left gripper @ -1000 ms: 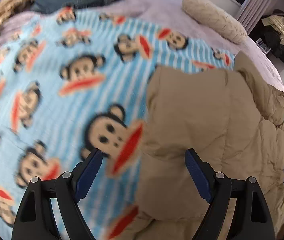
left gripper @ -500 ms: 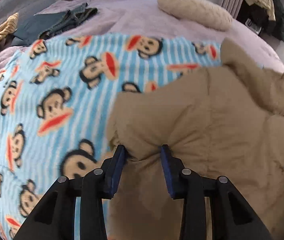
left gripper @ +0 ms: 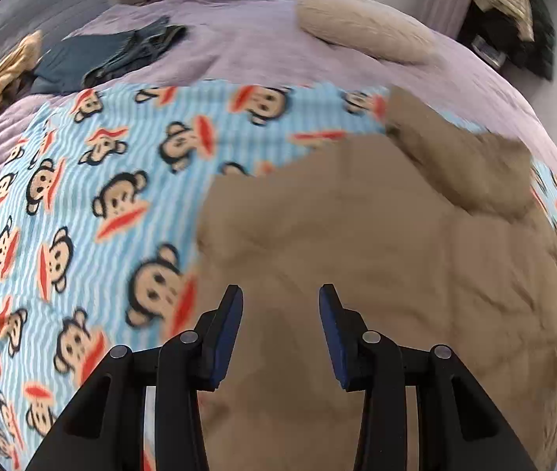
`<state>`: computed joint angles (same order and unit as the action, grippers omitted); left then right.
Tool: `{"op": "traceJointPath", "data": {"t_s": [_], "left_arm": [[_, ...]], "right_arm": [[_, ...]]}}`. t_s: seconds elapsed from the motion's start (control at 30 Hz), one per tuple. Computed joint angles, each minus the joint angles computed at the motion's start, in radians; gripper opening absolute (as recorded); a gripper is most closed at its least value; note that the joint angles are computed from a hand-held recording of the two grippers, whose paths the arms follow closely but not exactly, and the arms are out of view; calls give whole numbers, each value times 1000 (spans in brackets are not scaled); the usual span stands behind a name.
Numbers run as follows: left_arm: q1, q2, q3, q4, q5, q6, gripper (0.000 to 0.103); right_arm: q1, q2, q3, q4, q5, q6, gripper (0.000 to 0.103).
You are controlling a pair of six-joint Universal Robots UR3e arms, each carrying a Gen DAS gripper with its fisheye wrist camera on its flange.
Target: Fold large clothes
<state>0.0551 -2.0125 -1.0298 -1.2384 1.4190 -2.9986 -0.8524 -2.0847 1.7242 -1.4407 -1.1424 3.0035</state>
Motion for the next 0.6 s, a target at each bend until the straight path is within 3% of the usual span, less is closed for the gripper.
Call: {"op": "traceJointPath", "data": {"t_s": [0.07, 0.1, 0.13, 0.17, 0.27, 0.4, 0.47, 0.5, 0.53, 0.6], "left_arm": [[-43, 36, -15, -43, 3, 2, 43], [-63, 51, -23, -59, 1, -1, 54], [-83, 72, -43, -65, 1, -7, 73], [-102, 89, -59, -60, 4, -20, 78], [-177, 118, -83, -40, 18, -55, 78], [-275, 73, 5, -122, 19, -107, 78], [-321, 53, 36, -136, 36, -117, 78], [-357, 37, 57, -139, 54, -123, 83], [-383, 26, 71, -144, 66, -131, 102], [-429, 6, 96, -135, 88, -159, 103]], "right_arm": [[-137, -69, -12, 156, 43, -110, 33], [-228, -106, -27, 257, 66, -185, 42], [-303, -130, -45, 340, 79, -254, 46], [-373, -149, -62, 414, 91, -314, 52], [-536, -178, -95, 565, 98, -463, 54], [-810, -177, -162, 774, 79, -705, 74], [-955, -170, -198, 869, 58, -828, 80], [-1010, -159, -211, 893, 49, -869, 81], [-1044, -150, -216, 900, 42, -892, 81], [-1094, -110, -220, 885, 33, -906, 81]]}}
